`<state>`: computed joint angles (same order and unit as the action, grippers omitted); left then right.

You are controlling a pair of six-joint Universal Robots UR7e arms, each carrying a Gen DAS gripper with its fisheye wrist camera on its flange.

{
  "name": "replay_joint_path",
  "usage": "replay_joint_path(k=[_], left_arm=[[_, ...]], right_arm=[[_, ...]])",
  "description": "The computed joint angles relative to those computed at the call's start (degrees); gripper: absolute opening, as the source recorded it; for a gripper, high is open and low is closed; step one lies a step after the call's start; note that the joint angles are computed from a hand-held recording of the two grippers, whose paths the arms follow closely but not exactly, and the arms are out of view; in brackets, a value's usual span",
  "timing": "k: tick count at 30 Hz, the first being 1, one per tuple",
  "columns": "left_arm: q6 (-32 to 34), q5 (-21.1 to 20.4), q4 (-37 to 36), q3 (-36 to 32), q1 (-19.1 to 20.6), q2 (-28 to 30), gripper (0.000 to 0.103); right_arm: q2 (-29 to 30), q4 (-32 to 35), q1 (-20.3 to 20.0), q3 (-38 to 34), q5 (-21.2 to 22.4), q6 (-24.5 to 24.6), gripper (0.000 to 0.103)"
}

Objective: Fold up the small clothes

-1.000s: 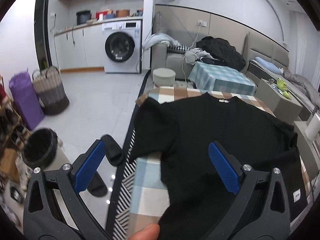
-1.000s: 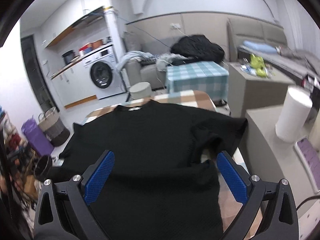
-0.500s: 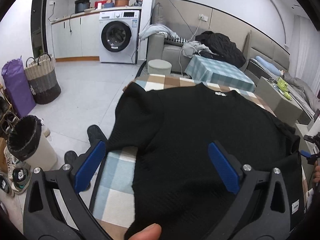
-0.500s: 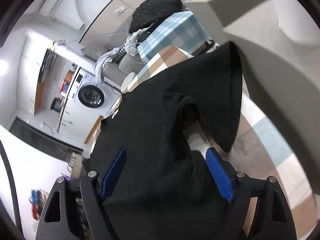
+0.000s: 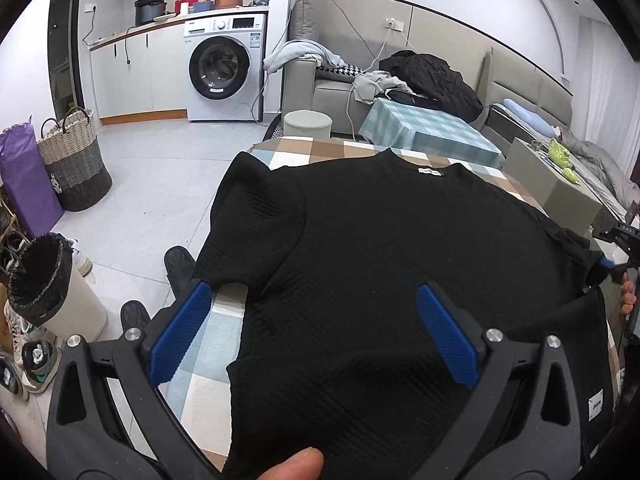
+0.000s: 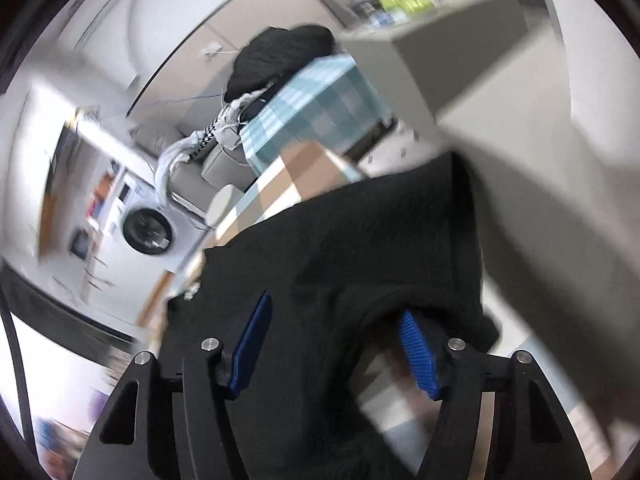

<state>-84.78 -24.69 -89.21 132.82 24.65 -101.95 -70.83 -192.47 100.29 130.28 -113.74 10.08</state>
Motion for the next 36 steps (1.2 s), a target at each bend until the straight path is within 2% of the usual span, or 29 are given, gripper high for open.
replay_joint_path(k=[1, 3, 4, 6, 7, 8, 9, 10, 12, 13, 15, 17, 19, 21, 23, 25, 26, 31, 34, 36], left_arm=[[-0.1, 0.0, 0.3, 0.2, -0.2, -0.3, 0.102], [1.2, -0.3, -1.5, 0.7, 0.2, -0.6, 0.102], [1.6, -0.4, -2.2, 0.9, 0.3, -0.7, 0.102], [3.1, -0.6, -4.4, 1.2, 0.8, -0.5, 0.102], [3.9, -0.4, -5.3, 1.3, 1.0, -0.3, 0.102], [3.9, -0.4, -5.2, 1.5, 0.9, -0.6, 0.102], [4.1, -0.2, -5.5, 1.6, 0.8, -0.6, 0.102], [4.4, -0.1, -5.9, 1.7, 0.8, -0.6, 0.102], [3.9, 0.2, -5.4, 1.7, 0.7, -0.7, 0.102], [3.7, 0.3, -5.1, 1.6, 0.6, -0.8, 0.102], [3.6, 0.3, -4.8, 1.8, 0.5, -1.1, 0.102], [3.2, 0.2, -4.1, 1.8, 0.2, -1.1, 0.102], [2.7, -0.1, -3.4, 1.9, 0.1, -0.9, 0.102], [2.1, -0.3, -3.0, 2.0, -0.2, -0.7, 0.102], [2.4, -0.4, -3.5, 2.1, -0.1, -0.6, 0.102], [2.4, -0.6, -3.7, 2.3, -0.2, -0.7, 0.102], [2.2, -0.7, -3.4, 2.4, -0.3, -0.8, 0.102], [1.8, -0.7, -1.9, 2.2, -0.8, -0.9, 0.102], [1.3, -0.8, -1.9, 2.2, -0.7, -0.7, 0.102], [0.8, -1.1, -1.5, 2.1, -0.8, -1.0, 0.102]], right_arm=[[-0.7, 1.7, -0.5, 0.2, -0.1, 1.1, 0.065], [-2.3, 4.0, -3.7, 1.5, 4.5, 4.9, 0.065], [-2.7, 4.1, -4.7, 2.0, 5.1, 6.0, 0.064], [-3.1, 2.5, -6.3, 3.0, 6.2, 8.4, 0.057], [-3.0, 1.8, -6.7, 3.1, 6.3, 9.6, 0.049], [-2.8, 1.2, -6.7, 2.9, 5.3, 10.4, 0.042], [-2.0, 1.3, -5.8, 2.0, 2.2, 11.5, 0.028], [-1.7, 1.1, -5.0, 1.8, -0.2, 12.0, 0.021], [0.2, 0.4, -2.8, -0.3, -4.5, 9.7, 0.007], [1.9, -1.7, -1.5, -1.4, -6.6, 5.7, 0.006], [6.9, -9.2, 3.2, -4.4, -11.4, -6.3, 0.006], [9.9, -10.1, 8.1, -7.0, -9.0, -18.3, 0.006], [11.2, -4.3, 10.5, -8.4, -6.1, -30.0, 0.006], [11.6, 7.1, 11.8, -9.4, -3.4, -35.5, 0.006], [12.1, 17.2, 12.1, -10.6, -4.1, -35.9, 0.007], [12.9, 20.6, 11.7, -10.8, -6.3, -34.8, 0.011], [12.8, 21.3, 11.2, -10.5, -6.9, -33.3, 0.013], [9.0, 21.6, 8.1, -8.9, -3.0, -26.8, 0.019], [5.1, 19.9, 6.2, -6.6, 2.0, -24.5, 0.023], [2.7, 19.5, 4.9, -5.3, 5.3, -22.6, 0.032]])
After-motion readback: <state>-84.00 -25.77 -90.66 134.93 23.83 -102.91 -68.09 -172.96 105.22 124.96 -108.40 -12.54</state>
